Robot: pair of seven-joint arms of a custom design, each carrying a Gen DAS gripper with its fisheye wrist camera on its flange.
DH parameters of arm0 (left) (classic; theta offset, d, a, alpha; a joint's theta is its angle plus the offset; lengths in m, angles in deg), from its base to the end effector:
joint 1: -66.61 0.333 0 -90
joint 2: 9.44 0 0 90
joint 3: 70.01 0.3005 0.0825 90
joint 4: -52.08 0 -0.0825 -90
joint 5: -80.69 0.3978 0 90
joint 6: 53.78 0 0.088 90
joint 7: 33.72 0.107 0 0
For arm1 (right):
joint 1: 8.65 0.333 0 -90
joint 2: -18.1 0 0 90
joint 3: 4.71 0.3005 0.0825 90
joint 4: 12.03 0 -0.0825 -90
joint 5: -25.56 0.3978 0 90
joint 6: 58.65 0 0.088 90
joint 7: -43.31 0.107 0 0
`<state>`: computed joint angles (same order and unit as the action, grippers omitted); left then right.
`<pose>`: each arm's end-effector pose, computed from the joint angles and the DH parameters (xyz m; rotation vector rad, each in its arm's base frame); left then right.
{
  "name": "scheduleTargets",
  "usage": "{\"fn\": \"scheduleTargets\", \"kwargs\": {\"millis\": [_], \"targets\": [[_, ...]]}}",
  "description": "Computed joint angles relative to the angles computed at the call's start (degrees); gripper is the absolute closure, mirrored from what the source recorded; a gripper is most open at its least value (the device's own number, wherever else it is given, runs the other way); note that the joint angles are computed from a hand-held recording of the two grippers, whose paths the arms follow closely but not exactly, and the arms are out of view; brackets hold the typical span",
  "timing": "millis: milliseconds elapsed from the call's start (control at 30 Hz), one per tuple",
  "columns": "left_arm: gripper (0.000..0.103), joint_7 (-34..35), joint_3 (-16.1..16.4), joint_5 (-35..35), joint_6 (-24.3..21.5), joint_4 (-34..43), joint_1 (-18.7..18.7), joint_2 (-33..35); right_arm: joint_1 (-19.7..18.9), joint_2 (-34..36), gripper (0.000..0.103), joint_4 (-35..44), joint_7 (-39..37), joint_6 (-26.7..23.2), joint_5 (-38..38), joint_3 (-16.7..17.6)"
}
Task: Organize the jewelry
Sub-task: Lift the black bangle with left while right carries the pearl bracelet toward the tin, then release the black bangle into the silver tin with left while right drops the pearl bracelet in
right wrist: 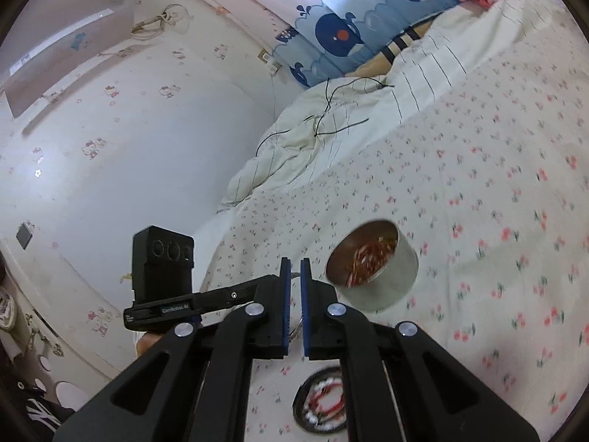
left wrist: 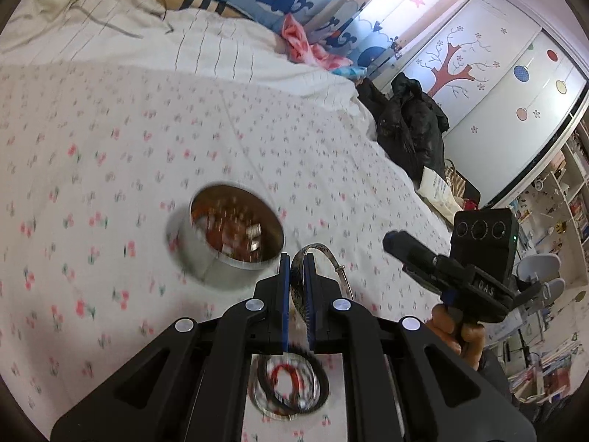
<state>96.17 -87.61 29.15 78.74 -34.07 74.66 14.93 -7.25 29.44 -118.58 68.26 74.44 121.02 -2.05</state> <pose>0.7157 -0.1001 0.4648 1.5914 -2.1636 1.3703 0.6496 0.0626 0.4358 -1.3280 1.2557 0.1551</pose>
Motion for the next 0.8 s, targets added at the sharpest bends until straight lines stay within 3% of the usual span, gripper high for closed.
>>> {"fn": "scheduleTargets", "kwargs": {"millis": [100,200,233,267,300,433,500,533,567,667,800], "targets": [[0.097,-1.5,0.2,1.6,0.1,2.8,-0.7,2.0,1.1,1.1,0.097,1.9,5.0,2.6,-6.9,-0.1],[0.097,-2.3,-0.1,2.3,0.1,2.8,-0.3,2.3,4.8,2.1,0.096,2.0,18.6,14.0,-26.2,-0.7],[0.097,-2.8,0.0,2.8,0.4,2.9,-0.4,2.5,5.6,2.8,0.084,1.9,23.7,15.3,-32.7,-1.0],[0.097,-3.2,-0.1,3.1,0.4,2.9,-0.3,2.6,5.9,3.5,0.055,1.9,27.5,15.5,-37.2,-1.2],[0.097,-3.3,-0.3,3.0,0.4,2.9,-0.1,2.6,6.0,4.0,0.045,1.9,29.8,15.7,-40.2,-1.0],[0.096,-2.6,-0.7,3.0,1.4,1.7,0.1,1.7,8.9,5.0,0.044,0.7,37.5,19.6,-57.0,-1.3],[0.096,-2.5,-0.8,2.8,1.4,1.7,0.2,1.6,11.5,5.3,0.057,-0.7,43.4,22.3,-67.5,-2.8],[0.096,-2.6,-0.7,2.9,1.4,1.9,0.1,1.8,11.5,5.1,0.074,-1.2,44.3,22.8,-69.4,-2.6],[0.096,-2.7,-0.7,3.0,1.6,1.8,0.1,1.7,10.6,4.8,0.095,-1.6,44.0,22.7,-69.3,-1.7],[0.096,-2.9,-0.7,3.1,1.8,2.0,0.1,1.9,6.9,3.4,0.095,-2.8,39.0,23.1,-62.1,1.6],[0.096,-3.2,-0.8,2.9,2.5,2.3,0.2,2.2,2.7,1.0,0.095,-3.1,25.4,24.3,-42.9,5.8]]}}
